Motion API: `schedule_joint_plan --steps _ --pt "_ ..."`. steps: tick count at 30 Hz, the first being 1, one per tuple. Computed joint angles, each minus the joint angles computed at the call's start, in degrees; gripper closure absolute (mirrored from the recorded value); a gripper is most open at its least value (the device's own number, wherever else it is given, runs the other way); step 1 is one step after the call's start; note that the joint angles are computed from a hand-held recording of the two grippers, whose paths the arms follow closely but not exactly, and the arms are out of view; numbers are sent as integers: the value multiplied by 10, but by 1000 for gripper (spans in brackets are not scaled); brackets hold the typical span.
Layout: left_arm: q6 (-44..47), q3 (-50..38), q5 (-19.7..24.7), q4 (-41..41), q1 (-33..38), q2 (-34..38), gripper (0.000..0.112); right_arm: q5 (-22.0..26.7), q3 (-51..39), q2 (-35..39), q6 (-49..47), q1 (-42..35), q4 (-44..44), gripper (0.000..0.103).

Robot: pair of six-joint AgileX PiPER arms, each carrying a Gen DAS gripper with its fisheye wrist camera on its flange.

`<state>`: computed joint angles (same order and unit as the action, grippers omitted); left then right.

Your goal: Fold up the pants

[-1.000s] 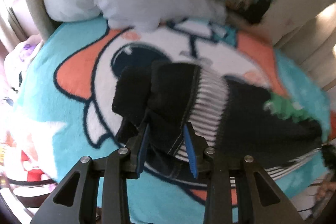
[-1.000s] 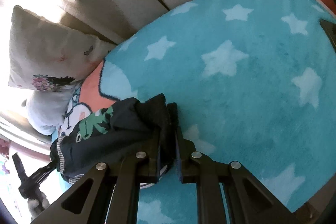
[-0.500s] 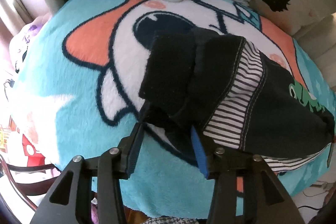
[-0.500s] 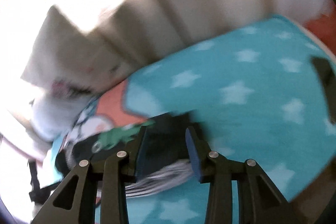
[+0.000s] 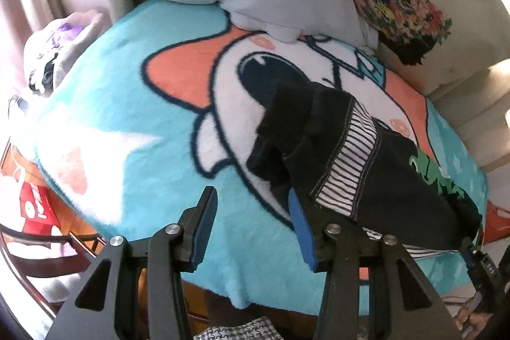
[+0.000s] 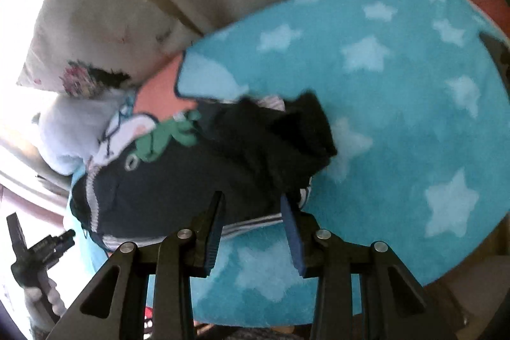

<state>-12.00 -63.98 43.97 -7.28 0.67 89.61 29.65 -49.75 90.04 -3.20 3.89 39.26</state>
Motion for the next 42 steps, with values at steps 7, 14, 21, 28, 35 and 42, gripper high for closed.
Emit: schedule_joint_plan --steps 7,14,21,28,35,42 --pt "-21 37 10 40 -1 -55 67 -25 -44 2 23 59 -43 63" --pt "21 -6 6 0 25 -38 65 -8 -81 28 63 119 -95 63" --pt "65 -171 35 -21 7 130 51 13 -111 27 229 135 -248 57" --pt "122 -219 111 2 8 192 93 54 -187 71 361 146 -358 57" --pt "170 -226 121 -10 25 206 93 95 -319 229 349 77 -308 53" --pt "256 -216 139 -99 95 161 89 51 -268 182 409 63 -292 53"
